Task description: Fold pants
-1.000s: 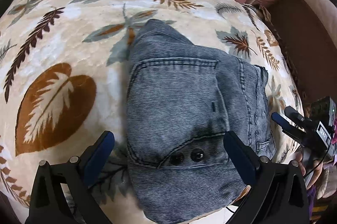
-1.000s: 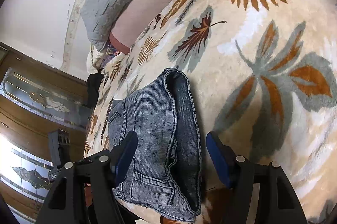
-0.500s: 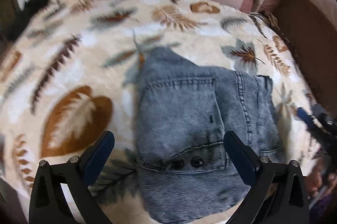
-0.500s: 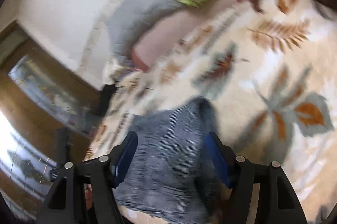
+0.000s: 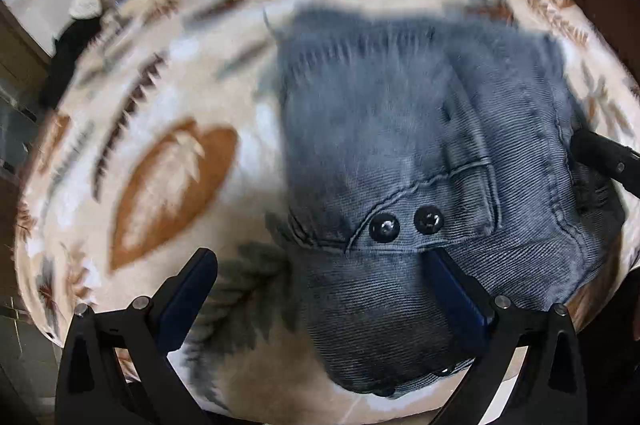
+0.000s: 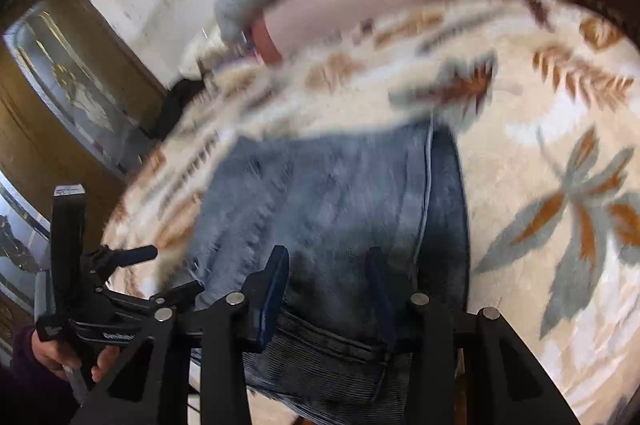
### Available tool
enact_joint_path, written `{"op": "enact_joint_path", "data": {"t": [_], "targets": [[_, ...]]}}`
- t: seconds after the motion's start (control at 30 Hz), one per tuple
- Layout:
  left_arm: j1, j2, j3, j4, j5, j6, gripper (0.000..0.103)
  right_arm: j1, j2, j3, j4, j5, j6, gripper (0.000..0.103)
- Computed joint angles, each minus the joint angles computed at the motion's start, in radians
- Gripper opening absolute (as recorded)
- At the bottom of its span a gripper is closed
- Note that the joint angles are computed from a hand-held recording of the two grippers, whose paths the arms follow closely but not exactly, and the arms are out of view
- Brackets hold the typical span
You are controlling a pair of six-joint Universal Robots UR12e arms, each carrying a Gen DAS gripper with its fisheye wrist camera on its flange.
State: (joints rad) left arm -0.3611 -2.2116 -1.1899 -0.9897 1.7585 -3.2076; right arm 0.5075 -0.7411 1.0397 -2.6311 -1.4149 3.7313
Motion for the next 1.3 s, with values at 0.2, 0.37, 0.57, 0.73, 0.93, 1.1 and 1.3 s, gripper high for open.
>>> {"op": "enact_joint_path", "data": {"t": [0.2,0.37,0.57,0.73,0.93,1.1,1.3], "targets": [[0.029,0.018,-0.003,0.011,-0.071,-0.046,0.103,-0.029,-0.034,0.086,-0.158,0.084,0.093,0.045],[0.056,0.02,0.015,0.034,-0.123,-0.068,0.103,-0.056,-0.074,0.188,-0.331,0.059,0.256,0.064],[0.088,-0.014,0.065,-0.003,-0.291,-0.052,0.103,-0.085,-0.072,0.213,-0.344,0.151,0.38,0.066],[0.11,-0.029,0.064,0.005,-0.425,-0.037,0.103,-0.091,-0.06,0.198,-0.286,0.177,0.389,0.066],[0.115,-0.026,0.05,0.042,-0.484,-0.022,0.103,-0.091,-0.039,0.171,-0.285,0.203,0.395,0.066],[0.103,-0.041,0.071,0.015,-0.457,-0.021,0.103,-0.089,-0.033,0.157,-0.269,0.216,0.379,0.066],[0.088,-0.055,0.086,0.009,-0.439,-0.032,0.103,-0.084,-0.023,0.131,-0.217,0.238,0.332,0.068]]}}
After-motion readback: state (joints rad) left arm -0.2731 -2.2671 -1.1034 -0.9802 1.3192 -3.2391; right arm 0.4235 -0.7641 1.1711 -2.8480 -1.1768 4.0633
